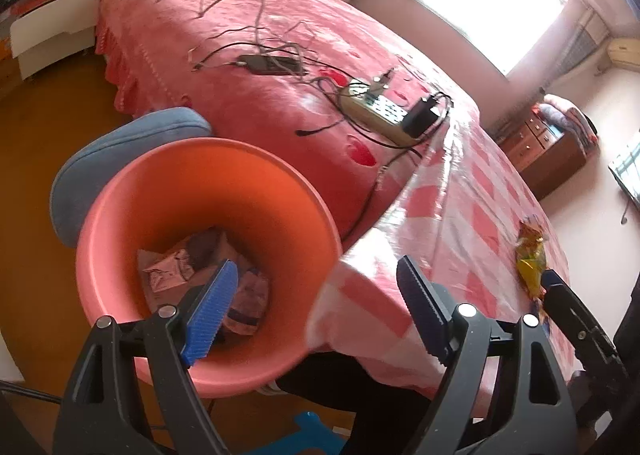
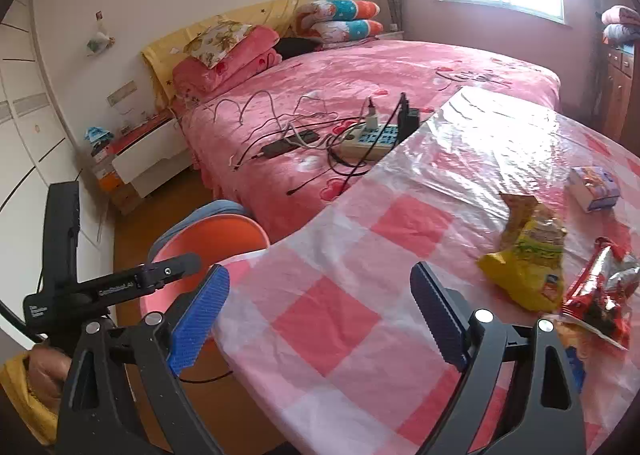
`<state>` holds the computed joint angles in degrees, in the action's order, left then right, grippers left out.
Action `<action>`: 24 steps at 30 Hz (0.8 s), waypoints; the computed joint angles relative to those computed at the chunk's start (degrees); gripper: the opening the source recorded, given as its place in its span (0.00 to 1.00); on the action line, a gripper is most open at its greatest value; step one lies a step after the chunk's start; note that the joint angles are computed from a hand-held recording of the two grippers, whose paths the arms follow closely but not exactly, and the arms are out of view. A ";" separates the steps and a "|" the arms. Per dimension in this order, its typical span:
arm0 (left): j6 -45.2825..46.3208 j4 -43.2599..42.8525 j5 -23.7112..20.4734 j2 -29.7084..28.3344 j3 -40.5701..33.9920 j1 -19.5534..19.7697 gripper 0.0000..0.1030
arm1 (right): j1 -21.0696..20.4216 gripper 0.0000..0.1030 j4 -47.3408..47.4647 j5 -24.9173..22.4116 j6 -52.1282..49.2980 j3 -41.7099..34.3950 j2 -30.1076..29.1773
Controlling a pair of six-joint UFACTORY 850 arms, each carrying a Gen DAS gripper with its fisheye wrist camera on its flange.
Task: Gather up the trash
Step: 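Move both open tools back over the trash on the table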
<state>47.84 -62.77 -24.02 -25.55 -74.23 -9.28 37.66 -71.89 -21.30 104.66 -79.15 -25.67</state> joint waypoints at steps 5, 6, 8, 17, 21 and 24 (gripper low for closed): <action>0.89 0.19 0.01 0.76 0.20 -1.60 0.80 | -0.23 0.88 -2.96 -0.48 3.38 2.70 1.76; 0.89 0.34 -0.01 0.91 0.26 -1.82 0.80 | -0.27 0.88 -3.60 -0.61 4.09 3.30 2.14; 0.55 0.90 0.07 1.18 0.31 -2.65 0.80 | -0.24 0.88 -4.63 -1.01 5.17 4.27 2.84; -0.31 2.56 0.27 1.67 0.00 -5.53 0.80 | -0.59 0.88 -9.55 -2.72 10.68 8.37 6.00; -0.29 2.86 0.40 1.87 -0.10 -6.65 0.80 | -1.02 0.88 -11.12 -2.85 12.60 9.82 7.13; -0.81 3.58 0.33 1.90 -0.32 -7.60 0.80 | -1.31 0.88 -12.26 -2.82 14.29 10.99 8.12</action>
